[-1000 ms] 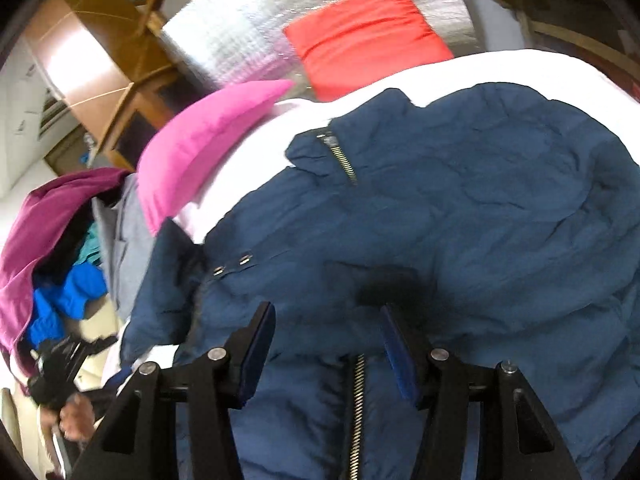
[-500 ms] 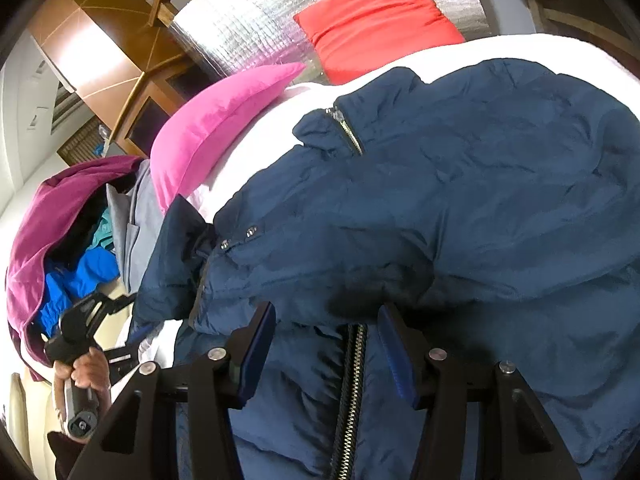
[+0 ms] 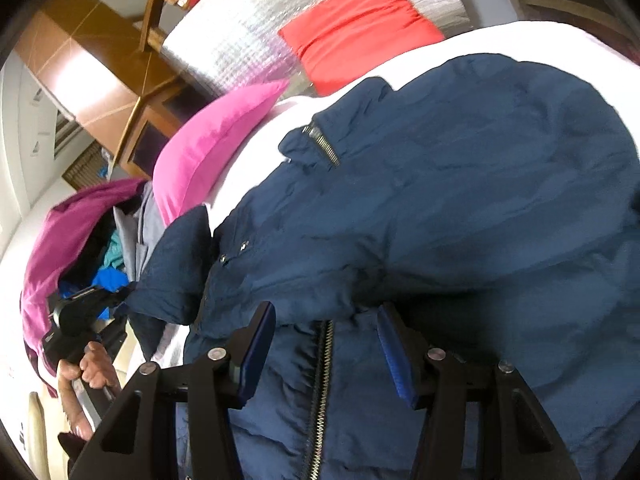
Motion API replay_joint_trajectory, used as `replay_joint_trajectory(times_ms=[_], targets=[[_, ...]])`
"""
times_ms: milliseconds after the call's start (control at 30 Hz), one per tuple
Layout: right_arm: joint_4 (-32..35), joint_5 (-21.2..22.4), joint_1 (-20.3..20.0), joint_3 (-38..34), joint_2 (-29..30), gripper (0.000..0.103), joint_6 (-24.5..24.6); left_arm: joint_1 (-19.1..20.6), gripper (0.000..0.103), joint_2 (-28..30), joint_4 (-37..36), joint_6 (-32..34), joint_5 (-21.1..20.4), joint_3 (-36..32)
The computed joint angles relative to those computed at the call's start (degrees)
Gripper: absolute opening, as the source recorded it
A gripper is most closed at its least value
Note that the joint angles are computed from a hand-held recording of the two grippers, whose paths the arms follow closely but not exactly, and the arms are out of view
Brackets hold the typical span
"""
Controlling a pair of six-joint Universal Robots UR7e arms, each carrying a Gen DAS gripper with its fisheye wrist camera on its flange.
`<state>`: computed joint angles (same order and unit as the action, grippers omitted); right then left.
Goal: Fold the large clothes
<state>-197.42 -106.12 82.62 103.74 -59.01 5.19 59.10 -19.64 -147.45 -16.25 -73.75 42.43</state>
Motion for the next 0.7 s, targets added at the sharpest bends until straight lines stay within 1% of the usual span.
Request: replay_joint_trajectory(times_ms=[67,167,267,300,400,467,500,533,567,600,633,667,700], targets=[[-1.37,0.07,-0.28,1.30,-1.08,0.057,0.58,-1.32,0.011,-0.09,-0.27,3.23,-2.03,1.74],[-3.79,-0.40,-0.60,3.36,-2.77,0.057,1.22,-3.11,0.010,0.75,2.12,6.09,-2.68,3.38],[-4.95,-0.66,-0.96,4.55,-3.98,0.057,1.81,-4.11,0.009,2.15,6.45,6.25,-1.93,3.86],[-5.23,-0.90,-0.96,4.76,-4.13,0.057,2.07,-4.49,0.009,2.70,7.37,6.20,-0.86,4.37],[-5.60,-0.99,-1.24,5.26,-4.64,0.057,2.65,-5.00,0.009,3.26,6.99,6.02,1.09,5.49],[-5.50,-1.18,-1.21,5.32,-4.67,0.057,2.89,-4.69,0.012,3.43,7.86,3.50,0.24,4.80],[-5.41,-1.16,-1.15,5.36,-4.71,0.057,2.98,-4.13,0.017,3.29,9.45,1.58,-1.67,3.92],[-5.35,-1.17,-1.06,5.27,-4.67,0.057,2.99,-3.78,0.025,2.78,10.06,0.63,-2.88,4.09],[-5.52,-1.18,-0.97,5.42,-4.72,0.057,2.87,-3.48,0.030,1.80,10.36,-0.28,-3.86,4.93],[-5.62,-1.17,-0.85,5.43,-4.67,0.057,2.80,-3.48,0.053,0.80,11.50,-1.28,-3.56,5.68],[-5.73,-1.05,-0.83,5.50,-4.67,0.057,2.74,-3.35,0.067,-0.60,11.50,-1.81,-3.91,7.46],[-6.01,-1.03,-0.71,5.62,-4.58,0.057,2.74,-2.95,0.067,-2.74,9.61,-2.18,-5.58,10.67],[-6.27,-0.93,-0.58,5.74,-4.50,0.058,2.77,-2.74,0.067,-3.81,9.03,-2.61,-6.71,11.83]])
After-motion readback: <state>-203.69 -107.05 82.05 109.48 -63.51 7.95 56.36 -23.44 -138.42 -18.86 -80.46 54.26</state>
